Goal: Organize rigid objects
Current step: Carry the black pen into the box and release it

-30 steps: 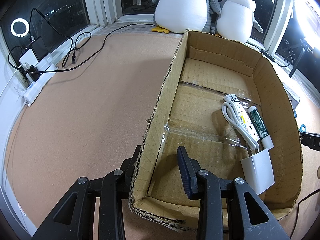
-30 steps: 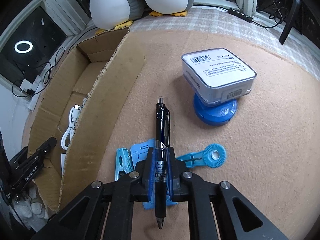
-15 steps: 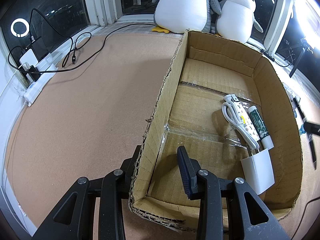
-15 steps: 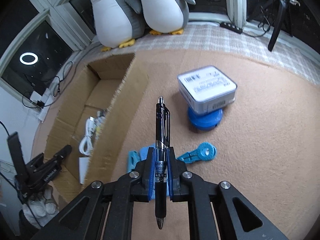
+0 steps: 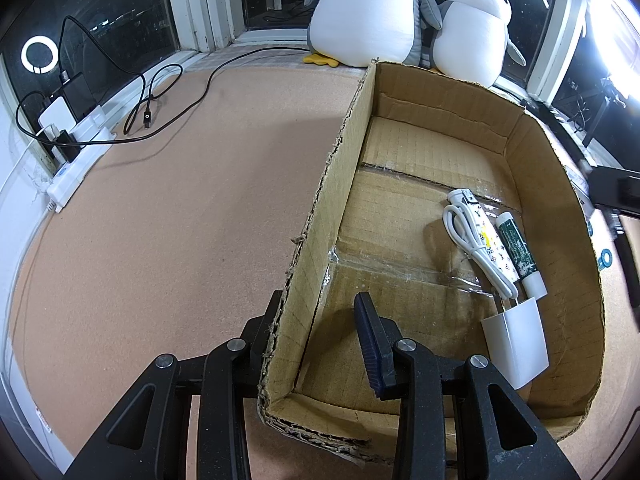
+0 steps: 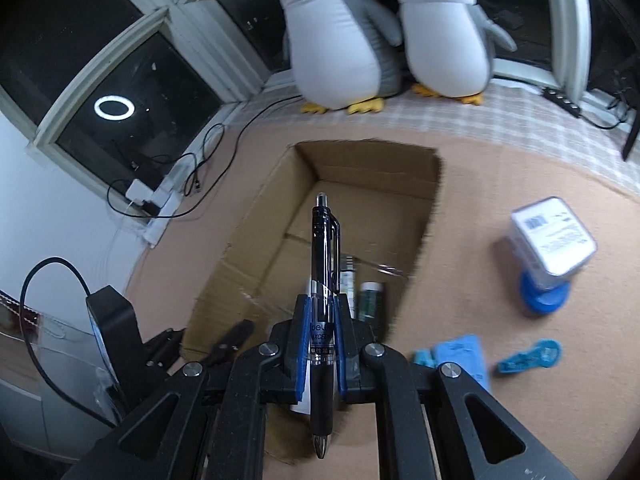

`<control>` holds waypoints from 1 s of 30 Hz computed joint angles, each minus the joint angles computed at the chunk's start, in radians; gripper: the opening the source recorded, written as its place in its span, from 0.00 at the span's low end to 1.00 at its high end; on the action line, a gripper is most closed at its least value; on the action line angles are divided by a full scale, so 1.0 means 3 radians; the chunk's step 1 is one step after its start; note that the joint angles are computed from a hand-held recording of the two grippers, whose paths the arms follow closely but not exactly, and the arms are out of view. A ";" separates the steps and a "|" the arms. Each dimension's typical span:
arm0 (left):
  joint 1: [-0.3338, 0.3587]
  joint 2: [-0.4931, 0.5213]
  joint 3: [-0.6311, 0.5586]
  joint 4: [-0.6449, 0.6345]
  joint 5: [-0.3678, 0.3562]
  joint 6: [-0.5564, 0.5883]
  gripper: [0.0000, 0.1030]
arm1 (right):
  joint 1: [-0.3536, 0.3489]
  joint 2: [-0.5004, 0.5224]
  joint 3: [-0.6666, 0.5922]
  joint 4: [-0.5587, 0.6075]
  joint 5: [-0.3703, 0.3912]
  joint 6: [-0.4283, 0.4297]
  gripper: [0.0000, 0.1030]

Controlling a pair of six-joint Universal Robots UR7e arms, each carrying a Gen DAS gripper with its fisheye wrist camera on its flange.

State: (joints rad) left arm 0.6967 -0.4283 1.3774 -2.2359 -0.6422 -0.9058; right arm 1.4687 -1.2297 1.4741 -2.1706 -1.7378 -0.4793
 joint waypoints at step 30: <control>0.0003 -0.0002 0.0019 -0.0043 -0.0002 0.0012 0.36 | 0.0068 0.0263 -0.0002 0.0061 -0.0059 0.0094 0.20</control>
